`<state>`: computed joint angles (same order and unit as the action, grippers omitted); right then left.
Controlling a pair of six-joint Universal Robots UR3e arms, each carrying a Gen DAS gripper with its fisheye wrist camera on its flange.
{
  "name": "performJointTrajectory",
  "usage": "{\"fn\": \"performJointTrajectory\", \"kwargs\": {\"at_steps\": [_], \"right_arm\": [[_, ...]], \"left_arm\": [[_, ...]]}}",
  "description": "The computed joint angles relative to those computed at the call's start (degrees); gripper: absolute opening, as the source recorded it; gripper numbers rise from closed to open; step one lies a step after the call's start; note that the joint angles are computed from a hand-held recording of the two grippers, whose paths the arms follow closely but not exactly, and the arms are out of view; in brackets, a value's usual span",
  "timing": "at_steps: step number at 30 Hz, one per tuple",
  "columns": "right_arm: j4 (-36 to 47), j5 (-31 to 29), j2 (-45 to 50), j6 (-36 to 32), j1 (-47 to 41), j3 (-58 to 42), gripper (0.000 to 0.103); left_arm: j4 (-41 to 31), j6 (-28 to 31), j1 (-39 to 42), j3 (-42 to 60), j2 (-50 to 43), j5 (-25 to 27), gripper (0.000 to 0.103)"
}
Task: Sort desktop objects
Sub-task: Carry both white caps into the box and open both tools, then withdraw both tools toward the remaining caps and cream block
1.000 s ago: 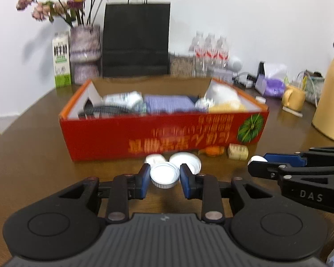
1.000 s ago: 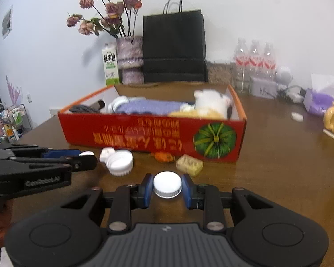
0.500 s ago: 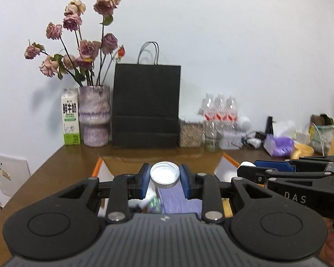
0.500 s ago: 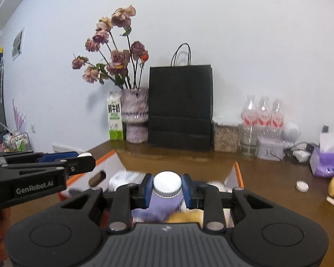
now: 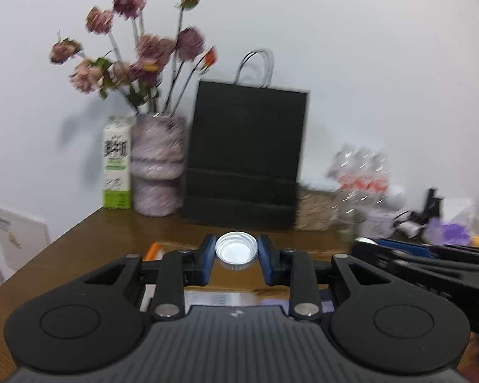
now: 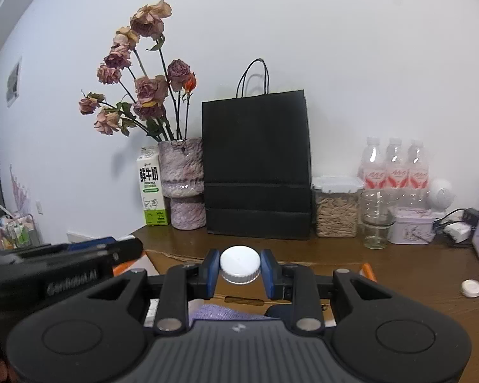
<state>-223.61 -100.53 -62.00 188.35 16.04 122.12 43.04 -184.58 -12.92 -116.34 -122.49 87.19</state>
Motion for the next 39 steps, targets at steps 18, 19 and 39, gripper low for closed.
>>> {"fn": "performJointTrajectory", "kwargs": {"at_steps": [18,19,39], "right_arm": [[6.23,-3.90,4.24,0.81,1.31,-1.41,0.027],[6.38,-3.96,4.17,0.90,1.35,-1.33,0.028],[-4.09,-10.79,3.50,1.73,5.19,2.44,0.103]], "left_arm": [[0.07,4.35,-1.41,0.32,-4.90,2.04,0.030],[0.30,4.45,-1.52,0.32,-5.06,2.16,0.030],[12.59,1.96,-4.72,0.07,-8.30,13.06,0.103]]}}
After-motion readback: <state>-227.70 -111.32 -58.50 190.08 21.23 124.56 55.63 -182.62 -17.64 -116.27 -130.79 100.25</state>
